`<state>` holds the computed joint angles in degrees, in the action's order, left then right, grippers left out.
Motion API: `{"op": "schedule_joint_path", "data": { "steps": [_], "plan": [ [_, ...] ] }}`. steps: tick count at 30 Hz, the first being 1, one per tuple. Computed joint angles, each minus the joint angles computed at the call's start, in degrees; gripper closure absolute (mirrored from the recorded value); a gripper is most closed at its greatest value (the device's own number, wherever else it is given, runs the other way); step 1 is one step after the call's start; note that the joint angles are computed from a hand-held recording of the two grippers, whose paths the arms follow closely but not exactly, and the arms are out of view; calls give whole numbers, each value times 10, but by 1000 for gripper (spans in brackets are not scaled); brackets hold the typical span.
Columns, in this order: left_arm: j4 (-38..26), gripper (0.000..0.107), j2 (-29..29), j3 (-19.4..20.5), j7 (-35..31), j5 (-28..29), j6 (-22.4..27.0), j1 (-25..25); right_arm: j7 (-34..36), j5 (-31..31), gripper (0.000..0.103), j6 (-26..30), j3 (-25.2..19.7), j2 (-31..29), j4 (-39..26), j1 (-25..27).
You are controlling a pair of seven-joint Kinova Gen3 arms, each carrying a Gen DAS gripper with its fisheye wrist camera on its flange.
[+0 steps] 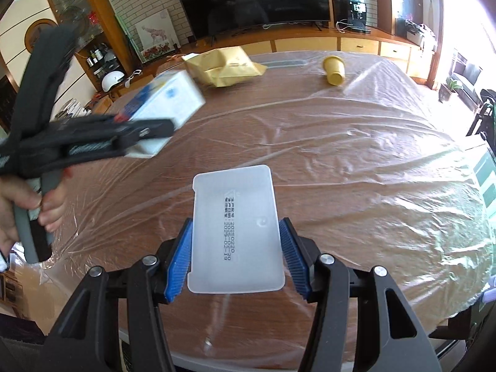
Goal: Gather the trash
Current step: 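Grasp the white plastic box with the right tool while the left tool grasps the medicine carton, then carry the white box and medicine carton over the black bin with both tools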
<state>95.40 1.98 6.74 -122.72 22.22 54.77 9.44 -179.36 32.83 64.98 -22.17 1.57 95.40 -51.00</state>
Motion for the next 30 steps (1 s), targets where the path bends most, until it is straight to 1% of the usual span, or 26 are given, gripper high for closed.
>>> {"op": "schedule_joint_path", "data": {
  "steps": [6,11,17,30],
  "plan": [
    [46,60,-45,-13,28,-2,-4,-7,9,-11,49,-5,-7,-27,16,14],
    [78,60,-83,-16,64,-28,-13,-3,24,-23,49,-8,-21,-41,19,24],
    [113,60,-127,-18,109,-55,-11,-1,44,-38,49,-18,-34,-54,21,35],
    [168,60,-215,-23,151,-80,16,15,72,-58,49,-20,-70,-68,14,26]
  ]
}}
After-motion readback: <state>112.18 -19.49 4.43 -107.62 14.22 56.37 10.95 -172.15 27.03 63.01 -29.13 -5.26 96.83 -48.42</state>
